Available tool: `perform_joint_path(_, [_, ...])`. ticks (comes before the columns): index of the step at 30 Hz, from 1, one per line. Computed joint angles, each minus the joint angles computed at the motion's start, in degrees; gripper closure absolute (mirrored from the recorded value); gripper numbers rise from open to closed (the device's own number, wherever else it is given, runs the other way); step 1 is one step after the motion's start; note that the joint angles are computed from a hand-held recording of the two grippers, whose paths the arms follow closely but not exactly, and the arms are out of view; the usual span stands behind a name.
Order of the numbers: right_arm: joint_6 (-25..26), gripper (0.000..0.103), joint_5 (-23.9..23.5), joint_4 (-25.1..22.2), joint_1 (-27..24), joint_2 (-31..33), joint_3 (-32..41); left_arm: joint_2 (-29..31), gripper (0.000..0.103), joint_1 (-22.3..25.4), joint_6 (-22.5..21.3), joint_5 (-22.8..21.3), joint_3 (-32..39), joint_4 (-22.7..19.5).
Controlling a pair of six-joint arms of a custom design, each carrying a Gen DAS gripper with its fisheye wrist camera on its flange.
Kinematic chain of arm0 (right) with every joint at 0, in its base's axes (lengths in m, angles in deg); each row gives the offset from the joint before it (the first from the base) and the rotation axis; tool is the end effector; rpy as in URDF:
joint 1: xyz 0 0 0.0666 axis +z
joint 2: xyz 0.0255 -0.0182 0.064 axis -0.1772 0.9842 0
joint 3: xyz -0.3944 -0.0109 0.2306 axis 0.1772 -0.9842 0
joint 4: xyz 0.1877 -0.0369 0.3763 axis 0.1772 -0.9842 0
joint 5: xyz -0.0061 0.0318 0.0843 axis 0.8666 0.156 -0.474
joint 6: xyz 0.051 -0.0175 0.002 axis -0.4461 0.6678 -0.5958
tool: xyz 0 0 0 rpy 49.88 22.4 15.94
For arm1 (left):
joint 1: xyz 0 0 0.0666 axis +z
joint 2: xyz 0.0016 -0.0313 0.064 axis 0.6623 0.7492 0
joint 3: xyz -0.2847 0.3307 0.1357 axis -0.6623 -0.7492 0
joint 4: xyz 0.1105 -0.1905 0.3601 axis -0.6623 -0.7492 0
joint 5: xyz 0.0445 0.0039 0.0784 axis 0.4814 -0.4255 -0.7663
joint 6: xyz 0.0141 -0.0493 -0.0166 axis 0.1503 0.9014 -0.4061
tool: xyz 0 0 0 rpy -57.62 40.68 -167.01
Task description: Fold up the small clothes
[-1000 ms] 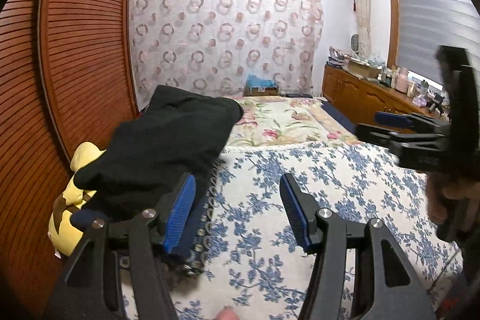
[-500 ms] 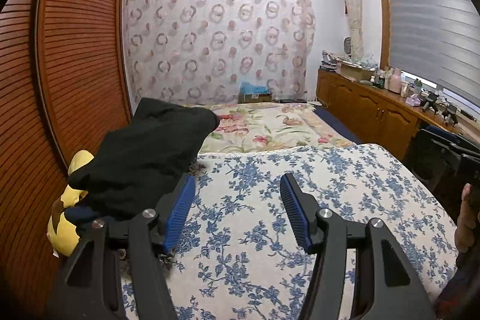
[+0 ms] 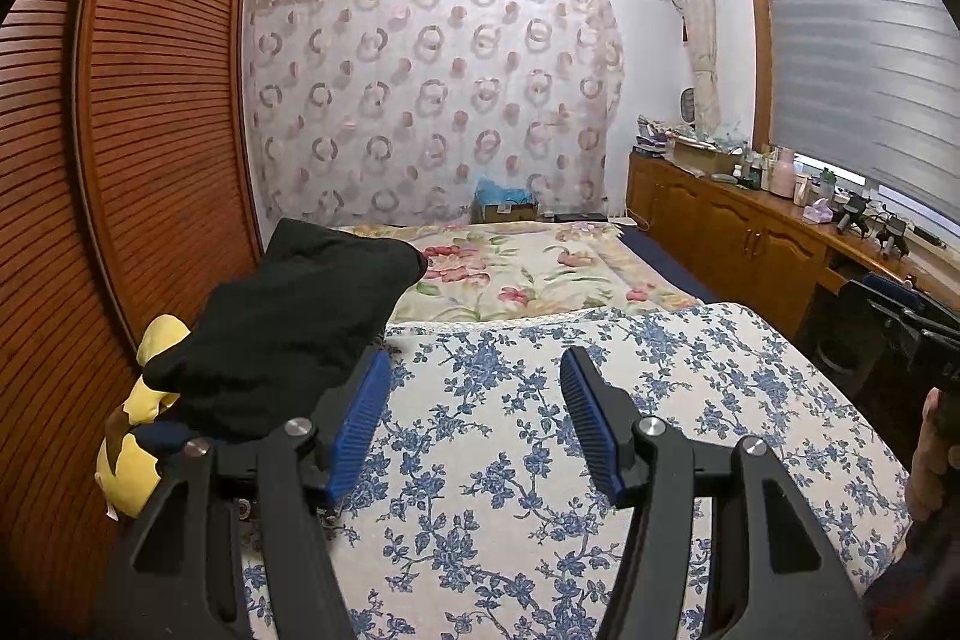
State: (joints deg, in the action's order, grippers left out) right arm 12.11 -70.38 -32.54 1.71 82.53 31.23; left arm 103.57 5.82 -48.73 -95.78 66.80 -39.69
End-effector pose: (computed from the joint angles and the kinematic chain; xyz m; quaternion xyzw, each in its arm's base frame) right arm 0.6859 0.1584 0.6031 -0.2244 0.7894 0.2013 0.5348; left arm 0.5977 -0.3983 0.6233 -0.1224 0.8338 0.0672 0.5341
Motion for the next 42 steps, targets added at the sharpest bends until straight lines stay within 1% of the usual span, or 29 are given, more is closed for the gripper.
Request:
perform_joint_path(8, [0.52, 0.025, 1.15, -0.08, 0.26, -0.12, -0.19, 0.43, 0.044, -0.13, 0.01, -0.16, 1.01, -0.37])
perform_joint_path(23, [0.55, 0.025, 1.14, -0.38, 0.35, 0.04, 0.19, 0.65, 0.044, -0.27, -0.34, -0.67, 2.03, -0.79])
perform_joint_path(42, [0.6, 0.025, 0.96, -0.7, 0.22, 0.11, 0.49, 0.31, 0.044, -0.38, -0.42, -0.87, 1.19, -0.1])
